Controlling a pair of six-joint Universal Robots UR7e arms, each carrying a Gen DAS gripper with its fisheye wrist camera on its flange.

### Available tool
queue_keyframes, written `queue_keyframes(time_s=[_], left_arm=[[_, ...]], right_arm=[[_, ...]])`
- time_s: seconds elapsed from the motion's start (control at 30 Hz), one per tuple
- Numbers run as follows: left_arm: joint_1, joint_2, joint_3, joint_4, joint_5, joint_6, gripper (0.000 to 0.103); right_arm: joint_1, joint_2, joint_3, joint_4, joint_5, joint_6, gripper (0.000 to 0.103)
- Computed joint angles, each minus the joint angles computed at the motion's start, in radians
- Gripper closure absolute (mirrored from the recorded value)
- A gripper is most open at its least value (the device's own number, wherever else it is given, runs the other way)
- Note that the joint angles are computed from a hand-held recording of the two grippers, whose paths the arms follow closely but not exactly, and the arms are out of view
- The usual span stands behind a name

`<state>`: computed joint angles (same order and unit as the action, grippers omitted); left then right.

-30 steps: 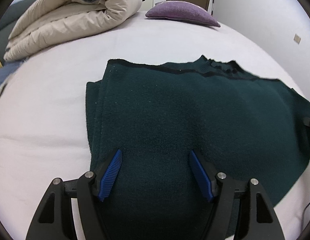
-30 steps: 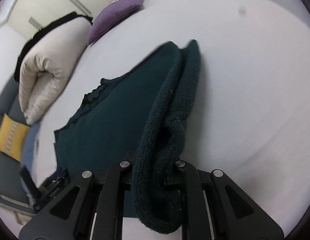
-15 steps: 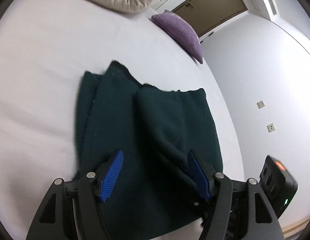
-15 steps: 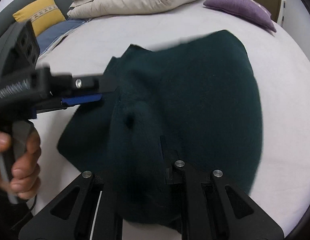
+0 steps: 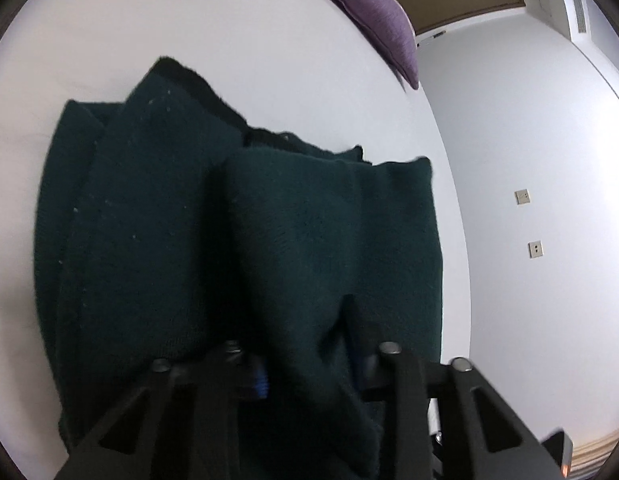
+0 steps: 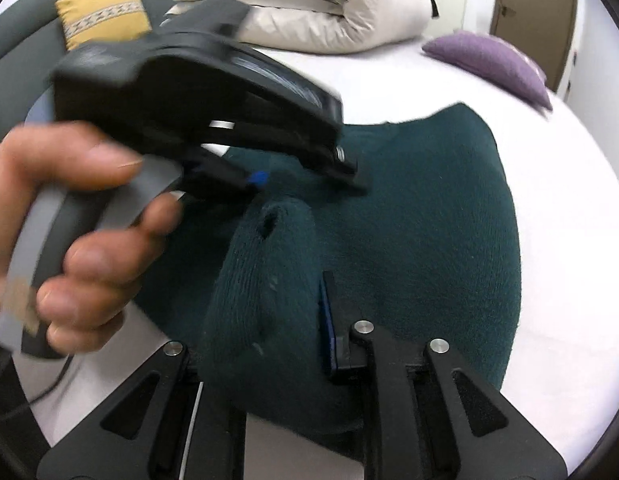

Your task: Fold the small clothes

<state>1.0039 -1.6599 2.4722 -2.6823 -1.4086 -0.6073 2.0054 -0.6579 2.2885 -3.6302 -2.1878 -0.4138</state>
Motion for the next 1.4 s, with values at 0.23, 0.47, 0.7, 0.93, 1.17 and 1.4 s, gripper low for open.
queue_keyframes(time_s=[0.23,0.47,0.7,0.93,1.17,1.4], left_arm=[[0.036,-0.067,-0.017,0.052,-0.059,0.045,0.089],[0.095,-0.169,-0.044,0.132,-0.056,0.097,0.089],[0.133,-0.189,-0.064,0.175,-0.037,0.139,0.090],[0.175,-0.224,-0.008,0.098,-0.064,0.147,0.091],[0.170,-0.234,-0.035,0.110,-0.044,0.161,0.091],[0.175,-0.261,0.030,0.084,0.018,0.143,0.084]], right_arm=[[0.032,-0.080,0.159,-0.065,0.117,-0.036,0.078],[-0.092,-0.326,0.293,-0.101,0.312,0.034,0.072],[-0.152,-0.233,0.187,-0.153,0.095,-0.007,0.070],[-0.199,-0.174,0.186,-0.219,0.092,-0.046,0.070],[-0.116,-0.100,0.115,-0.150,0.043,0.013,0.070],[-0.141,-0.007,0.102,-0.207,0.088,0.019,0.069]])
